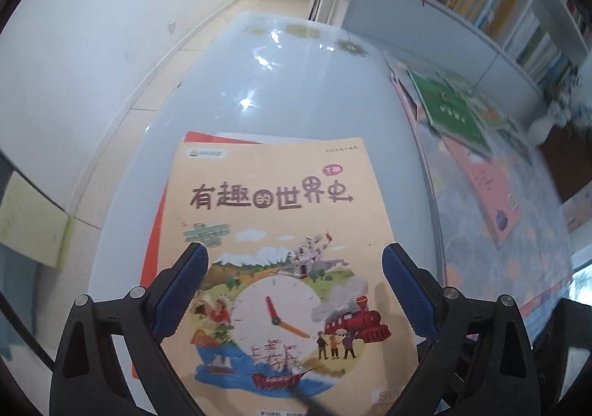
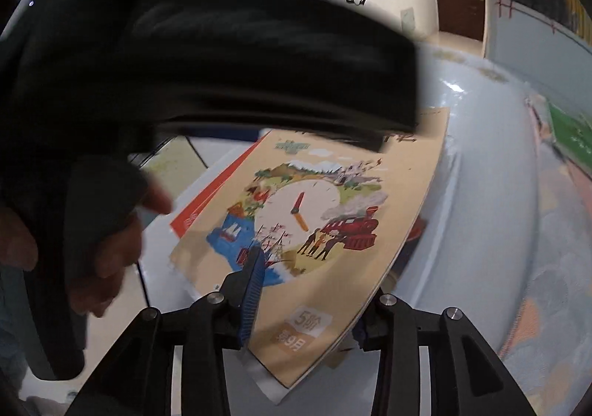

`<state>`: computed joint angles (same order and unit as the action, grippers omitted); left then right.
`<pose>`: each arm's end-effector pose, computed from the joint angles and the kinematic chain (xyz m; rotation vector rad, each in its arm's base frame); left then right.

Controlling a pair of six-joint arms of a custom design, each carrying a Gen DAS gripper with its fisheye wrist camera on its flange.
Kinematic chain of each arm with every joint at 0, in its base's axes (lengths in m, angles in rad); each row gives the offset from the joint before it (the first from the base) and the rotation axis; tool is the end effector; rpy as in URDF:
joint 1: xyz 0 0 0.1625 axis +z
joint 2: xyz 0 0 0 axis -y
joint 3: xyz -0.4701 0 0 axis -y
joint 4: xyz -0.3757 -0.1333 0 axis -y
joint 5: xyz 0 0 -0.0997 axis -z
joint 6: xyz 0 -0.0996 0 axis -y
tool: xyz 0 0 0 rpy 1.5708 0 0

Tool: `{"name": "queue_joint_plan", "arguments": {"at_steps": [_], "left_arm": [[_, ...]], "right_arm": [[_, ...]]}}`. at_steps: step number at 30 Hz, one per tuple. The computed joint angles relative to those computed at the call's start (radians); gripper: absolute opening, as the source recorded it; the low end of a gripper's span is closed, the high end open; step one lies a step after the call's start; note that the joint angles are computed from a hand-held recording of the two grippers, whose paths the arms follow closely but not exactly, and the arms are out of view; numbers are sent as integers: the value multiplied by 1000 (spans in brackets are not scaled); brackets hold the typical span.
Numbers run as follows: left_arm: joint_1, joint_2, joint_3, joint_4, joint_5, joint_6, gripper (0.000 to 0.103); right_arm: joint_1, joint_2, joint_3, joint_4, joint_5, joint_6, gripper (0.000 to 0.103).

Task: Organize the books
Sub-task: 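Carry the yellow book with both tools onto the white table stack, then open both tools and release the yellow book on the stack, then move both tools back toward the pink booklet on the rug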

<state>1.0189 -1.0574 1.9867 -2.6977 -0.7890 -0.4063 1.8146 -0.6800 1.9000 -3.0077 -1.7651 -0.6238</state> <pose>-0.1242 -0.5898 0.2213 0.0784 2.4499 -0.6807 0.2587 -0.5674 0.0313 1.1908 -2.6439 0.2567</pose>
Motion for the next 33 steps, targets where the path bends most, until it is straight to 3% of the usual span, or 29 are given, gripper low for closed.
{"name": "queue_joint_plan", "arguments": {"at_steps": [2,4,9,15,22,27,29,33], "left_arm": [[3,3,-14,34,0,-9,95],[1,5,-21,94,46,-45,95],[3,-67,34,77,51,-124,95],[-36,-164,122,104,93,-168,96],[-49,-156,142,143,55,-297,97],[-79,-78,103,95,32,-244,102],[-94,-29,66,106,46,-238,102],[-135,81,-46,267,122,-257,102]], "right_arm": [[1,2,-6,14,-6,-12,59],[-5,4,-20,55,-25,7,74],[-11,9,-44,132,-108,-7,85],[-15,-12,-6,54,-179,-99,96],[-58,-53,-12,73,-190,-59,103],[-99,-118,11,37,-185,-27,103],[-104,-146,29,16,-190,-5,103],[-137,-198,45,-23,-206,36,103]]}}
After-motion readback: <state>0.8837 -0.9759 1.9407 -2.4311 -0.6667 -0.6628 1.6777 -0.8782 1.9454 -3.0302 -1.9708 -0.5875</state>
